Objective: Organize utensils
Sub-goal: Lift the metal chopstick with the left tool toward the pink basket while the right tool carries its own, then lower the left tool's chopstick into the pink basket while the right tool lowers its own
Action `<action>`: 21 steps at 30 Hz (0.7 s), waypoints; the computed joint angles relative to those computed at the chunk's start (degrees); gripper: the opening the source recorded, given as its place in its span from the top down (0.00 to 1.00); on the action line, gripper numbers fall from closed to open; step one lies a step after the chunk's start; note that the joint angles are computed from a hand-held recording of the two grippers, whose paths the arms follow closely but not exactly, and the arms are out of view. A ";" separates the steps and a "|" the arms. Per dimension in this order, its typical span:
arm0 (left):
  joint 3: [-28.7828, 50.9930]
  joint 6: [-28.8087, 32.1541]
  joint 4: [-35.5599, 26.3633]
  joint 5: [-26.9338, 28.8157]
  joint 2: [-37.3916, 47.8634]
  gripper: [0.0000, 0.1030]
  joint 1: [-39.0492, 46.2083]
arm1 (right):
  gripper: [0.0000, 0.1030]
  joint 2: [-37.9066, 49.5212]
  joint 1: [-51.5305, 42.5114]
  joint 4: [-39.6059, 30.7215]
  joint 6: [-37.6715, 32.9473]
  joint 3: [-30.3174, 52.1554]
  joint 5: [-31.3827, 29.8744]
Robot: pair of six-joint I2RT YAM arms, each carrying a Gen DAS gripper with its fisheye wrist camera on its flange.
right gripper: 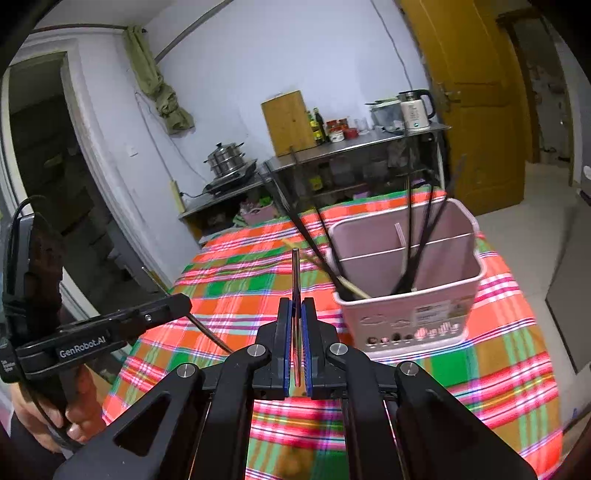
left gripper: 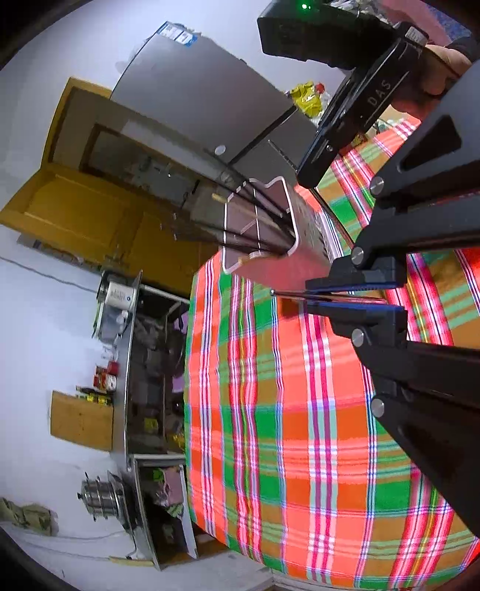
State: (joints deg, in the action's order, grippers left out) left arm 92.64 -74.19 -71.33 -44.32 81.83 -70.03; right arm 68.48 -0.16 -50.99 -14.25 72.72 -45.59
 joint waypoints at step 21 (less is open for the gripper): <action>28.56 20.39 2.66 2.99 15.62 0.95 7.52 | 0.95 7.84 -9.79 -2.15 1.14 16.93 -4.81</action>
